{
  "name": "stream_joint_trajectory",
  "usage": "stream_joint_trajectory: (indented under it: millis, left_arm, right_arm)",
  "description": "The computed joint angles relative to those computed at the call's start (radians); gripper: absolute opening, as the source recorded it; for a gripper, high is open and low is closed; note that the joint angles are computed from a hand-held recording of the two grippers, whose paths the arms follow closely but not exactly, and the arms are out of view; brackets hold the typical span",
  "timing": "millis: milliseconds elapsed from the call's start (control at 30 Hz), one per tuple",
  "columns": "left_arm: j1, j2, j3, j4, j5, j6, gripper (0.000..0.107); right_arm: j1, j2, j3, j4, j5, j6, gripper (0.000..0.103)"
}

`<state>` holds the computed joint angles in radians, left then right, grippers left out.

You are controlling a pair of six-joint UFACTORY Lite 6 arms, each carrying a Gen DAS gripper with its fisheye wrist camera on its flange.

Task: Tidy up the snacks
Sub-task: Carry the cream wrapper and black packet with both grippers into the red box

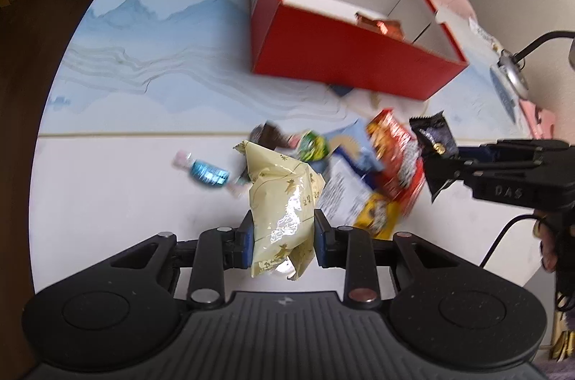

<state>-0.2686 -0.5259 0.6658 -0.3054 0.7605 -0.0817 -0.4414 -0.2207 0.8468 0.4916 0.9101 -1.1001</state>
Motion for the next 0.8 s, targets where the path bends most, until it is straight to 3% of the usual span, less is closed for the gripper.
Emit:
stream_joint_trajectory:
  millis: [467, 800]
  left_arm:
    - [-0.080, 0.334, 0.473, 0.072, 0.037, -0.044, 0.030]
    - [-0.106, 0.670, 0.881, 0.143, 0.078, -0.089, 0.030]
  right_arm:
    - [-0.043, 0.183, 0.325, 0.036, 0.101, 0.034, 0.034]
    - [-0.002, 0.397, 0.624, 0.024, 0.078, 0.110, 0.034]
